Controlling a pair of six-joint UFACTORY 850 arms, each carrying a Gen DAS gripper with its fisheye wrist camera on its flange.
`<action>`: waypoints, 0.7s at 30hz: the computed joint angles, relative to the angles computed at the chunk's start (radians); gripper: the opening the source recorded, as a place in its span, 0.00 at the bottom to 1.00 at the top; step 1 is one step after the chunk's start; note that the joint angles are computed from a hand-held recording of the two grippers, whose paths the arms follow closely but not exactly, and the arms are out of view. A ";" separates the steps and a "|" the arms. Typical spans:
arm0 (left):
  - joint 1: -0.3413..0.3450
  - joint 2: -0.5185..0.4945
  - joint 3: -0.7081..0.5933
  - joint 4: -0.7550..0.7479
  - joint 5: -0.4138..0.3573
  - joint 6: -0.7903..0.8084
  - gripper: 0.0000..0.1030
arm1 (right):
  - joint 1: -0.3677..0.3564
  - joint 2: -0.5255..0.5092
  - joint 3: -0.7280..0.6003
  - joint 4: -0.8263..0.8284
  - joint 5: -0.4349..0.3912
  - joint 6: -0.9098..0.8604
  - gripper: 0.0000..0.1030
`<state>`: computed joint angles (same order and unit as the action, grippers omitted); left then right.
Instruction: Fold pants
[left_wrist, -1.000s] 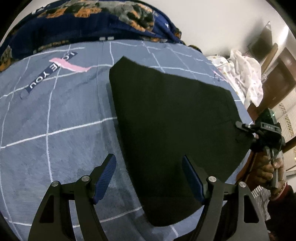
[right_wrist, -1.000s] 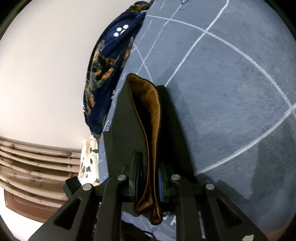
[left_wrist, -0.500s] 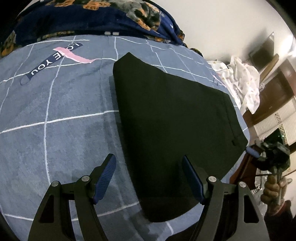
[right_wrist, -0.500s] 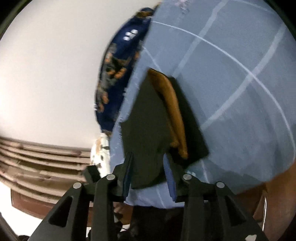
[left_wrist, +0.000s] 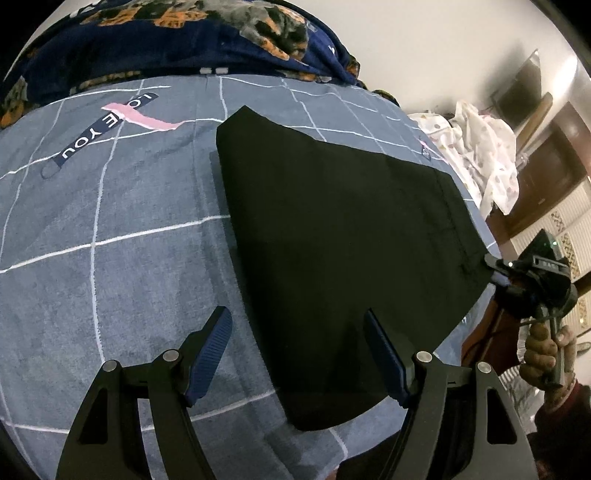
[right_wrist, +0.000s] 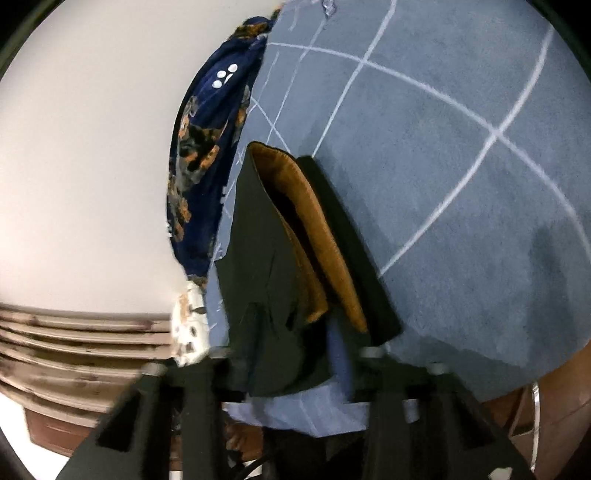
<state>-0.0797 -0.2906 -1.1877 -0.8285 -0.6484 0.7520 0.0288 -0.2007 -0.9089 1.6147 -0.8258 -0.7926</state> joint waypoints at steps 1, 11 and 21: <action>0.001 0.001 0.000 0.000 -0.001 -0.001 0.72 | 0.004 0.014 0.005 0.012 0.010 -0.020 0.13; -0.011 -0.012 -0.003 0.017 -0.007 -0.005 0.72 | 0.000 0.038 0.094 0.009 -0.019 0.044 0.11; -0.015 -0.018 0.000 0.024 -0.007 -0.027 0.72 | 0.016 0.032 0.057 -0.075 0.028 0.092 0.12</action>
<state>-0.0943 -0.3086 -1.1876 -0.8046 -0.6552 0.7254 0.0443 -0.1689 -0.8522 1.5395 -0.7980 -0.7006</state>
